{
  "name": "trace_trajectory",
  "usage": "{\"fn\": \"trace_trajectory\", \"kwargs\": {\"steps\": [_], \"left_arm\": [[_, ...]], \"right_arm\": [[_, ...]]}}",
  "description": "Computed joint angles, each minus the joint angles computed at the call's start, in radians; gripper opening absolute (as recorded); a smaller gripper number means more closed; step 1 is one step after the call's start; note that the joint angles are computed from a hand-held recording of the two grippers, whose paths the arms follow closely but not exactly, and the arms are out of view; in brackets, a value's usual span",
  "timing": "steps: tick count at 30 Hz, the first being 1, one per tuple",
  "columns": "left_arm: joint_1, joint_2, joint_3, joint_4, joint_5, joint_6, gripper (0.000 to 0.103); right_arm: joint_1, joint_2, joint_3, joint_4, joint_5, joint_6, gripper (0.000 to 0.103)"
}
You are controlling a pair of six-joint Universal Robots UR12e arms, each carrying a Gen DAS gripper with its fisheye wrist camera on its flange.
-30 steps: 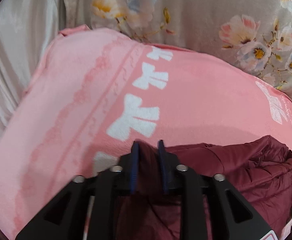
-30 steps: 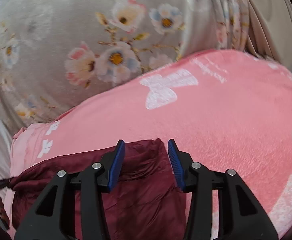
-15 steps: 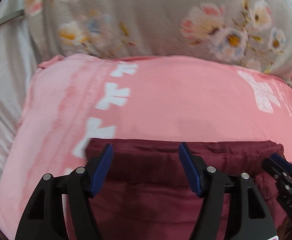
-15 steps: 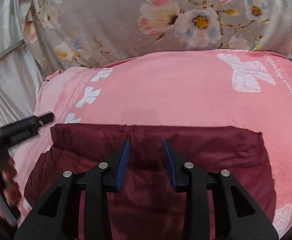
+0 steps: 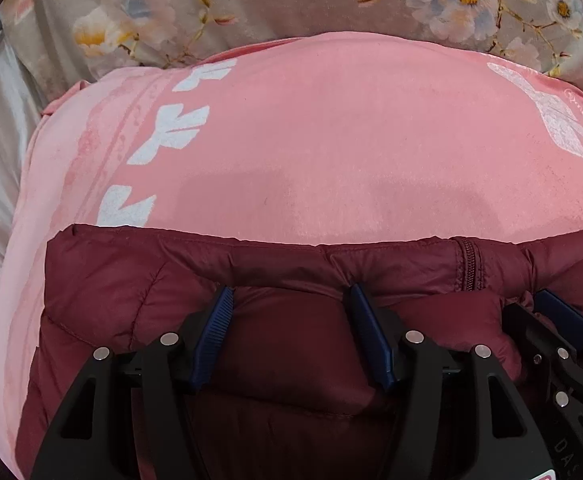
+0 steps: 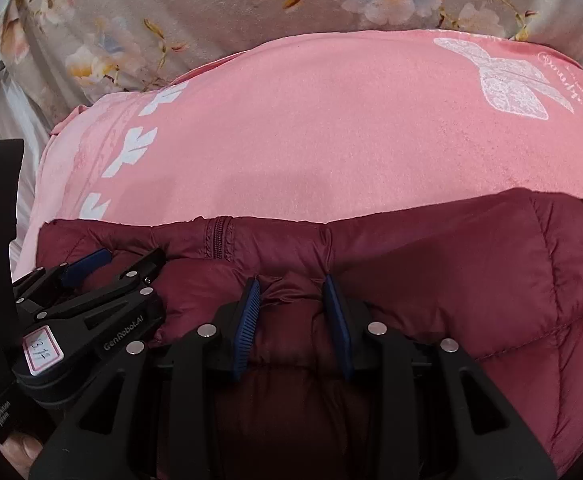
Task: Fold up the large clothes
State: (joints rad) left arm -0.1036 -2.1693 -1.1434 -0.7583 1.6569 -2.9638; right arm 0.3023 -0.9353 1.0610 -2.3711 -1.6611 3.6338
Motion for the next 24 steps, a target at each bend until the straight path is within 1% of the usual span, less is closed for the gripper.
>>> {"fn": "trace_trajectory", "kwargs": {"steps": [3, 5, 18, 24], "left_arm": [[-0.005, 0.005, -0.024, 0.051, 0.021, 0.004, 0.06], [-0.006, 0.005, -0.028, 0.064, 0.027, 0.006, 0.06], [-0.011, 0.005, -0.041, 0.096, 0.043, 0.001, 0.06], [-0.012, 0.003, -0.036, 0.096, 0.046, 0.001, 0.06]], "right_arm": [[0.011, 0.005, 0.0, -0.01, -0.044, -0.02, 0.032], [0.014, 0.008, -0.002, -0.014, -0.055, -0.026, 0.032], [0.014, 0.009, 0.001, -0.026, -0.061, -0.028, 0.032], [0.011, 0.008, 0.004, -0.038, -0.048, -0.02, 0.032]]}}
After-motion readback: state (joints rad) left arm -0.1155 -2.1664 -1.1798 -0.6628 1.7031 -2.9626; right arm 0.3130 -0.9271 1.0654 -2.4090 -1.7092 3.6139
